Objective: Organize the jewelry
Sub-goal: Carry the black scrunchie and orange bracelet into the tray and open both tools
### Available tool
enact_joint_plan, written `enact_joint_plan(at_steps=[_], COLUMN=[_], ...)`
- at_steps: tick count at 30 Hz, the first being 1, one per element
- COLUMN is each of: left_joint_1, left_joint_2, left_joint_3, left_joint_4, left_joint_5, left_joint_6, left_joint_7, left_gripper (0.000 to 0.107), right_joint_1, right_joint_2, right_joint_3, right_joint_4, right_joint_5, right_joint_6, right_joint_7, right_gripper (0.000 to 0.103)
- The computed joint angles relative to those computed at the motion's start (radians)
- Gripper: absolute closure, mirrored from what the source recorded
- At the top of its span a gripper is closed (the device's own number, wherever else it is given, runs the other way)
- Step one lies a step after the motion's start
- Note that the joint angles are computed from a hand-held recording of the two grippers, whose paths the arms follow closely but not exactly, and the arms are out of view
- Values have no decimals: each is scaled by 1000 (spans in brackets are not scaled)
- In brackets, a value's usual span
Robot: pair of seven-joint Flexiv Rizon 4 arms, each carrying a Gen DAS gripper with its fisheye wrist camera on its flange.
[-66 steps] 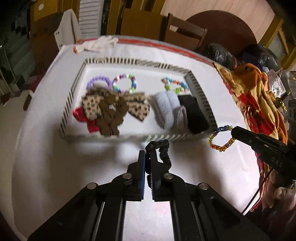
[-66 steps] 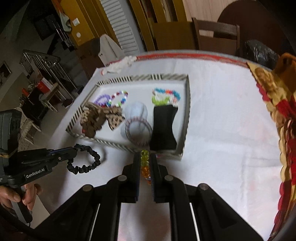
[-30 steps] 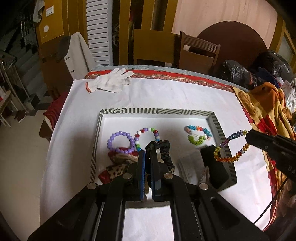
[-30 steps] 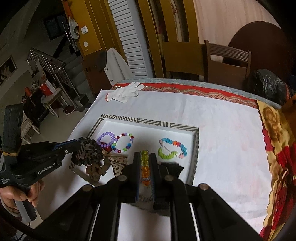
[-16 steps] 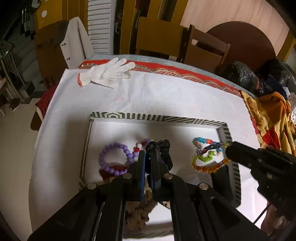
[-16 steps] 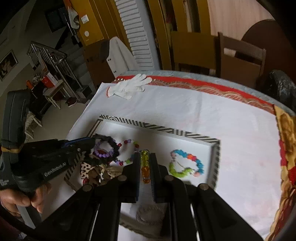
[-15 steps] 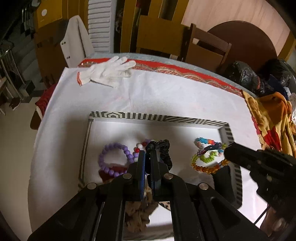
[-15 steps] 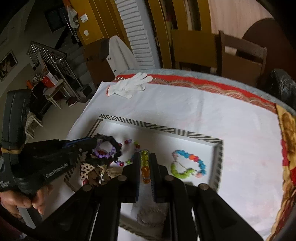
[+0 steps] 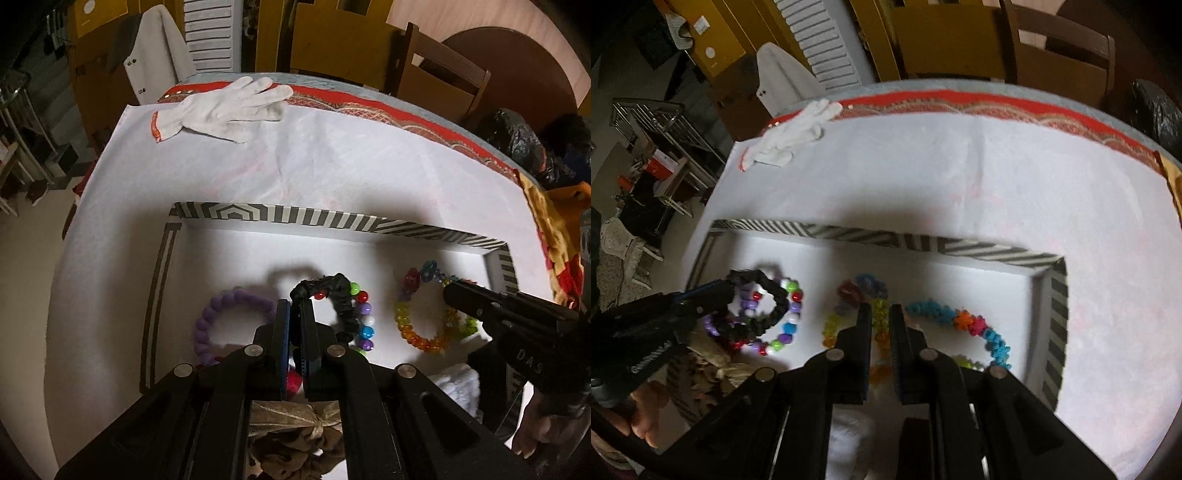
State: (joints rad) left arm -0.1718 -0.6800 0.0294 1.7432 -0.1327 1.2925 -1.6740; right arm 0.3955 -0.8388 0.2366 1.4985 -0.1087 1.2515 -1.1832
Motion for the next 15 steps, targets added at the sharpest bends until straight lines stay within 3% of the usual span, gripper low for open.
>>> enact_joint_plan(at_steps=[5,7,9,15], left_joint_1=[-21,-8,3,-38], left_joint_2=[-7,-5,0,24], left_joint_3=[34,23,12,61], left_joint_4=[-20,-18,-4,11], left_joint_5=[13,8,2,45], left_joint_6=[-32,-38,-26,-22], left_joint_7=[-54,-58,-59,-110], left_gripper=[104,94,89,88], right_joint_1=[11,14,19,45], right_joint_2=[-29,-29,-15,57], right_joint_3=[11,9,-2,-59], right_joint_4=[-21,-25,-7,104], right_joint_5=[-6,-2,4,-13], right_joint_6=[-5,-19,-8,90], right_joint_7=[-23,-15,1,65], right_gripper=[94,85,74,58])
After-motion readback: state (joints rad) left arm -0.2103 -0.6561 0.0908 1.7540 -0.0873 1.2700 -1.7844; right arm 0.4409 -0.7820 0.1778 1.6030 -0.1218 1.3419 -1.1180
